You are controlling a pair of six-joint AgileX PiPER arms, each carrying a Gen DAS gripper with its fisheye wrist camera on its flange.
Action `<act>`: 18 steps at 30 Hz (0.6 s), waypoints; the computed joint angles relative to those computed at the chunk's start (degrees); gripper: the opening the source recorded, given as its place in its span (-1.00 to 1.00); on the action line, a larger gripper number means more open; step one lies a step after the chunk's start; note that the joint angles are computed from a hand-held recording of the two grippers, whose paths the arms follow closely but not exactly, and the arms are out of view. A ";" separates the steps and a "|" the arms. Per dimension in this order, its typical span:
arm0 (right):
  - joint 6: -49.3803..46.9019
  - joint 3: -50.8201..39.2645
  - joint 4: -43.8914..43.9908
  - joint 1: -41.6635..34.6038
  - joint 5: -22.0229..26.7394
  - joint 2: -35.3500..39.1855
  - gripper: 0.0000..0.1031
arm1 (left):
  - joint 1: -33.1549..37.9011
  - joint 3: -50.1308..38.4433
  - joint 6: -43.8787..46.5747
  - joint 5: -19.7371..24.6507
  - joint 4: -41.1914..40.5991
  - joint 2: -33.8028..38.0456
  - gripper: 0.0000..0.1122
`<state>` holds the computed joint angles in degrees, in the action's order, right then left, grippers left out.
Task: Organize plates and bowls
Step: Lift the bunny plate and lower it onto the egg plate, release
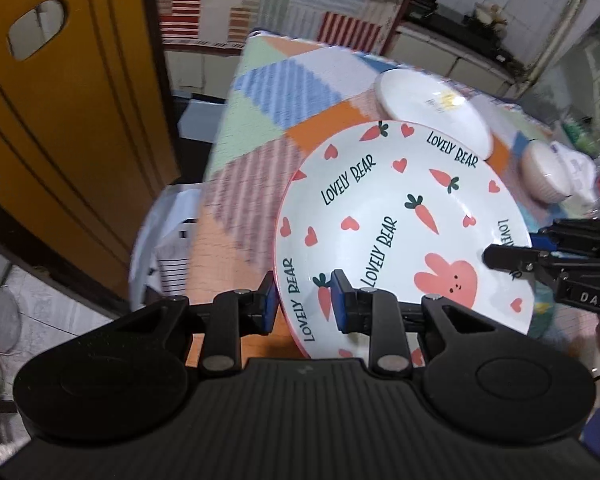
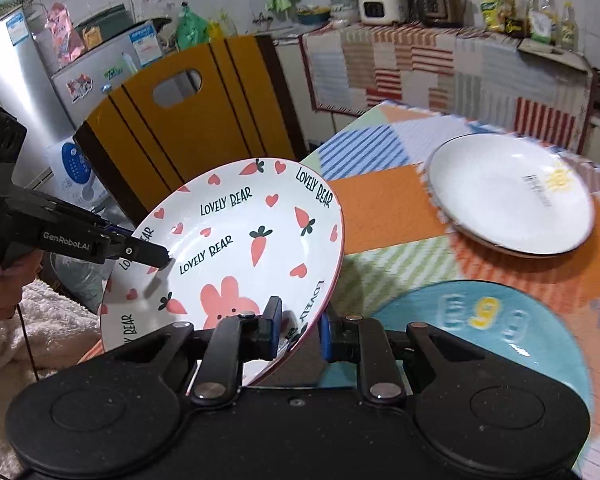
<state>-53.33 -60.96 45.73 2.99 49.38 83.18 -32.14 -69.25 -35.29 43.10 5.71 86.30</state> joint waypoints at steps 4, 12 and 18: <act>-1.51 -0.05 0.15 -6.88 5.18 -2.96 -0.54 | -5.33 -5.88 -3.38 2.12 3.42 3.09 -0.54; -4.17 1.81 0.29 -19.66 9.87 -5.57 -0.54 | -13.81 -16.62 -7.94 3.98 7.33 13.40 -0.54; -6.71 3.42 0.25 -25.87 10.06 -3.19 -0.56 | -15.73 -21.77 -7.85 4.03 5.74 20.22 -0.54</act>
